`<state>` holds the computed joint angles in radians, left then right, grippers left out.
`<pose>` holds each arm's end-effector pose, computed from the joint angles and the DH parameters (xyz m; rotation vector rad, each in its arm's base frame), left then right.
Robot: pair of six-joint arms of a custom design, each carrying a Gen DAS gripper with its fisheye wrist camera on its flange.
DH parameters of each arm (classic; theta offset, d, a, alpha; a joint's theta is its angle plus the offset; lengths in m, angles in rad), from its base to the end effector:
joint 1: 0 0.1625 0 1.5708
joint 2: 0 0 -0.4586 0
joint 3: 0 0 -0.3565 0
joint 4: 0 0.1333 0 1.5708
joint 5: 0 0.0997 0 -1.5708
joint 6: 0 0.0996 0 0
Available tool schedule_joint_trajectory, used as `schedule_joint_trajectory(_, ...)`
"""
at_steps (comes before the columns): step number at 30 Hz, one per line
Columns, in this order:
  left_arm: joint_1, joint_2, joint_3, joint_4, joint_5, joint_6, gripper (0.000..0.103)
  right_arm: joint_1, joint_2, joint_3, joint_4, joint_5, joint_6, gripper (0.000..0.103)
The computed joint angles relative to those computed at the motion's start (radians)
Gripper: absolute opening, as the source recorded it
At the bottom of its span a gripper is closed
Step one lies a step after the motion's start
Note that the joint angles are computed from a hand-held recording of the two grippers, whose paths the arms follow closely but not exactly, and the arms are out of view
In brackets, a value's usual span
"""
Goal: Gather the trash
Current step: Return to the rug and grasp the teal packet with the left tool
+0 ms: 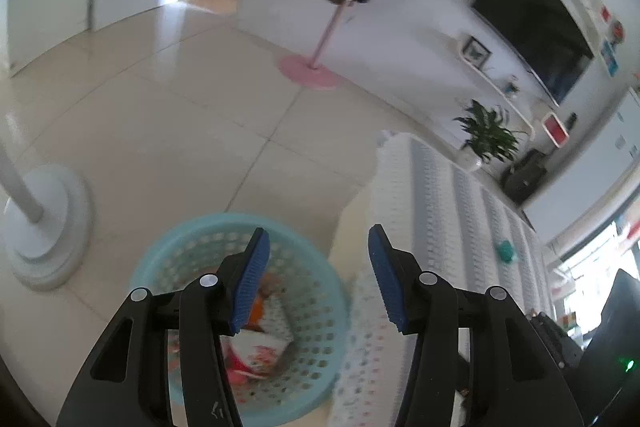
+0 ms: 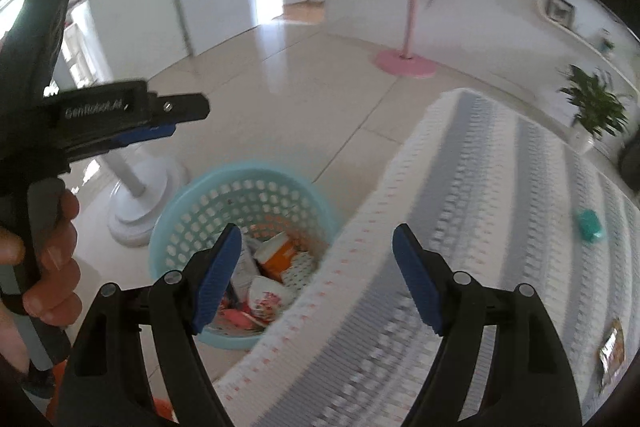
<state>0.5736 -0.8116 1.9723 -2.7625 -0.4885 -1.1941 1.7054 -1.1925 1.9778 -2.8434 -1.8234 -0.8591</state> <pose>-0.3494 -0.4891 0.1246 -0.2544 2.3519 -1.2809 0.1819 -0.5352 0.2981 1.2087 -2.4074 0.5047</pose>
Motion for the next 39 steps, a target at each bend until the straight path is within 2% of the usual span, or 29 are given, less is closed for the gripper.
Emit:
schedule_joint_trajectory(7,-0.011,0.132,-0.141,-0.14,-0.024,0.262,0.05,-0.09,-0.09,-0.066,0.03,0.047,0.023,0.074)
schedule_joint_trajectory(12,-0.009,0.241,-0.275,-0.164,-0.071,0.407,0.05,-0.186,-0.142,-0.127,0.009,0.044,-0.031,0.074)
schedule_joint_trajectory(18,-0.007,0.358,-0.435,-0.131,-0.145,0.531,0.05,-0.343,-0.161,-0.202,-0.079,-0.003,-0.134,0.074)
schedule_joint_trajectory(20,-0.005,0.389,-0.48,-0.119,-0.163,0.56,0.05,-0.395,-0.152,-0.245,-0.07,-0.015,-0.133,0.074)
schedule_joint_trajectory(23,0.002,0.44,-0.561,-0.074,-0.2,0.58,0.051,-0.451,-0.128,-0.334,0.017,-0.024,-0.094,0.074)
schedule_joint_trajectory(26,0.011,0.492,-0.65,-0.03,-0.238,0.606,0.053,-0.473,-0.102,-0.39,0.076,-0.057,-0.075,0.074)
schedule_joint_trajectory(31,0.031,0.592,-0.845,0.063,-0.298,0.642,0.054,-0.47,-0.064,-0.433,0.104,-0.117,-0.062,0.074)
schedule_joint_trajectory(39,0.062,0.802,-1.262,0.27,-0.331,0.681,0.054,-0.498,-0.035,-0.497,0.133,-0.058,-0.017,0.075)
